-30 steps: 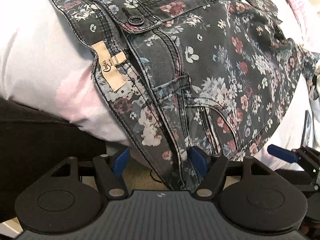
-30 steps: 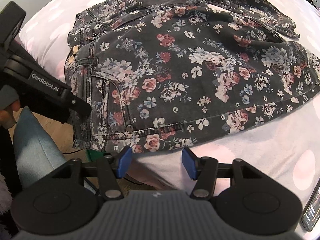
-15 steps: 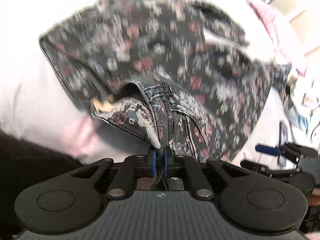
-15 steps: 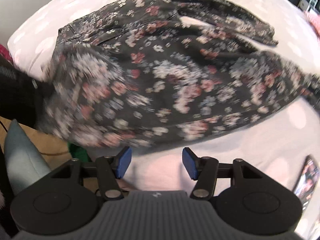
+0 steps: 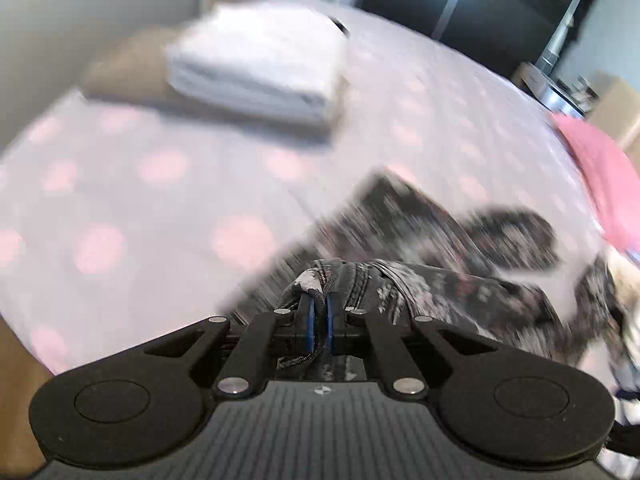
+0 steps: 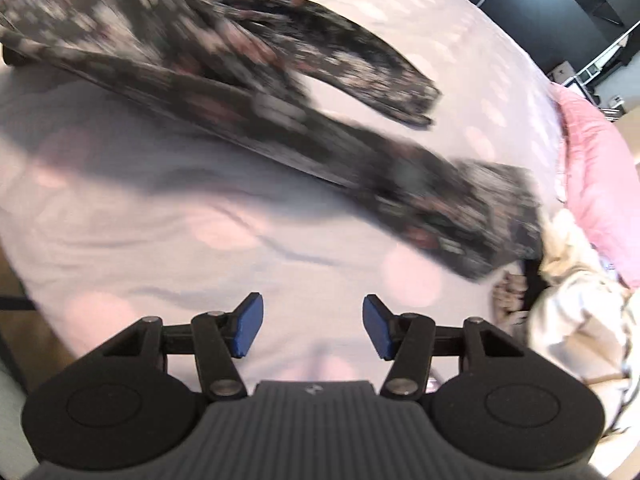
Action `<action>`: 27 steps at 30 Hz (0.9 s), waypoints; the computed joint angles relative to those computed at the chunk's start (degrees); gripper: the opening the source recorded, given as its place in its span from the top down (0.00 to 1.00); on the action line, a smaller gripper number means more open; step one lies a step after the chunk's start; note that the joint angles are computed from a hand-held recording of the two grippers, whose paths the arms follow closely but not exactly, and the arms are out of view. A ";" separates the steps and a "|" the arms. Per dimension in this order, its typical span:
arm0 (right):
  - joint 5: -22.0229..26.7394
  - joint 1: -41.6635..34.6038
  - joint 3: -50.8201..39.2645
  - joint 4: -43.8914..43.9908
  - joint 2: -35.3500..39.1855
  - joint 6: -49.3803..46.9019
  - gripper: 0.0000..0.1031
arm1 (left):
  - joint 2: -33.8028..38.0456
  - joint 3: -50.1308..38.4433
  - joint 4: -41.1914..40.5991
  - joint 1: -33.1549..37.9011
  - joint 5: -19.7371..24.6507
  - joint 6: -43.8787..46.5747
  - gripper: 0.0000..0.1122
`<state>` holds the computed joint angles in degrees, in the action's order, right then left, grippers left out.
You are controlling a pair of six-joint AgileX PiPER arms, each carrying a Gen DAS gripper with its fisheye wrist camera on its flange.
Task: Fold clothes
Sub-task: 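Grasp the jeans leg hem with the left gripper and lift it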
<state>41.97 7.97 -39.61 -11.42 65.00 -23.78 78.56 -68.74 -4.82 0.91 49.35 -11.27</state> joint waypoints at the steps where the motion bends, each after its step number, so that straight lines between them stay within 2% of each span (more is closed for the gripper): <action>1: -0.57 -2.20 -0.89 0.54 1.12 -2.43 0.48 | 1.26 -1.97 1.30 1.05 -0.06 -0.51 0.96; 5: -3.42 -8.39 -5.36 1.25 7.15 -8.96 0.56 | 9.02 -8.50 3.58 4.33 0.49 -1.28 0.96; 10: -7.12 -12.36 -13.51 6.21 16.38 -20.61 0.56 | 17.45 -12.57 5.95 4.38 0.71 -1.96 0.96; 17: -7.37 -14.54 -33.90 2.50 36.16 -23.81 0.56 | 23.23 -11.98 7.82 3.93 -1.29 -2.51 0.95; 21: -3.58 -16.14 -48.68 4.92 48.04 -32.45 0.55 | 25.52 -13.08 9.01 3.39 -1.16 -3.03 0.94; 23: 0.10 -15.94 -56.86 5.41 53.75 -36.68 0.55 | 26.58 -13.83 9.00 3.29 -0.68 -3.38 0.94; 27: 12.49 -14.97 -76.64 6.78 65.72 -45.68 0.55 | 28.81 -15.40 8.97 3.09 0.26 -3.96 0.93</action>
<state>54.46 -7.00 -116.25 -4.64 130.72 -69.47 107.38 -84.14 4.16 4.00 49.62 -15.23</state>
